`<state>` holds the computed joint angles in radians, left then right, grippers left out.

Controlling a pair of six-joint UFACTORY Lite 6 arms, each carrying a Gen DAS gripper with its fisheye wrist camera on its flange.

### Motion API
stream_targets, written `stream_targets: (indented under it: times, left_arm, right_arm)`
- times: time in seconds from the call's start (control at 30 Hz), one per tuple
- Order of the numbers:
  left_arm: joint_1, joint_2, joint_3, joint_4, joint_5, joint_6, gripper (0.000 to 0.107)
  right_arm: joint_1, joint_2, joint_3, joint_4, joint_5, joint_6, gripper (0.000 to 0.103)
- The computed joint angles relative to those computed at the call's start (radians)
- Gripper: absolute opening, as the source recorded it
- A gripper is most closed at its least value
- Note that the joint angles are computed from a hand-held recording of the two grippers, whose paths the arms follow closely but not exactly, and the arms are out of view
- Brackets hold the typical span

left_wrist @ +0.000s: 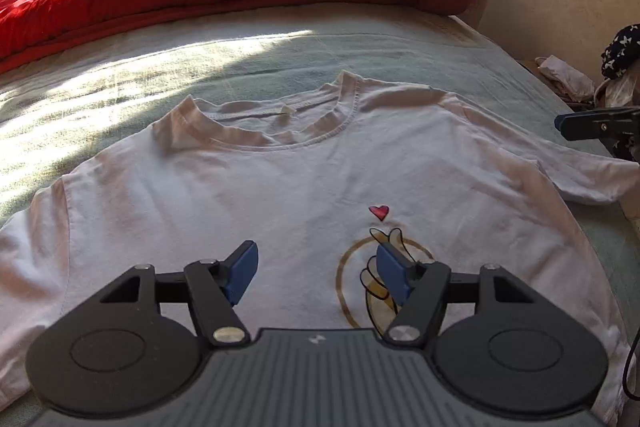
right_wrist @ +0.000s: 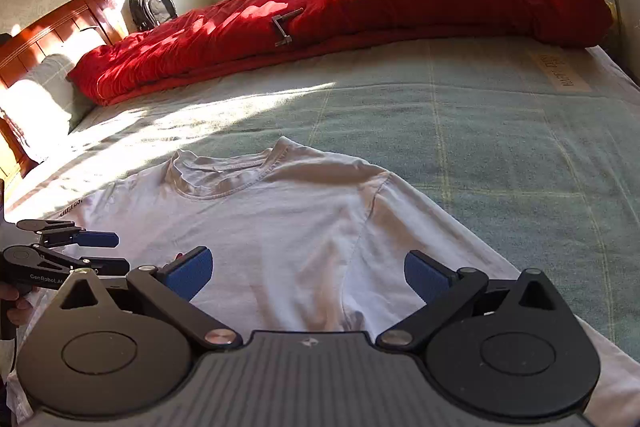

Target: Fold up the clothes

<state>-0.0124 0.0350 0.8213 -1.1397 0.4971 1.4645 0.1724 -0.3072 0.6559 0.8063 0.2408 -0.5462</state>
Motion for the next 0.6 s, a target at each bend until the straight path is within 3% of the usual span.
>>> stream_targets:
  times: [0.23, 0.4, 0.5, 0.6]
  left_arm:
    - [-0.150, -0.169, -0.205, 0.028, -0.068, -0.030, 0.066]
    - [-0.243, -0.199, -0.247, -0.020, -0.114, -0.012, 0.062]
    - [-0.283, -0.210, -0.255, -0.038, -0.091, -0.019, 0.063]
    - [-0.343, -0.213, -0.276, -0.058, -0.136, -0.006, 0.064]
  right_arm:
    - [-0.249, -0.289, -0.233, 0.131, 0.146, -0.186, 0.103]
    - [-0.692, -0.334, -0.258, 0.276, 0.449, -0.452, 0.103]
    - [-0.939, -0.356, -0.259, 0.291, 0.640, -0.562, 0.103]
    - [-1.170, -0.387, -0.260, 0.267, 0.821, -0.642, 0.103]
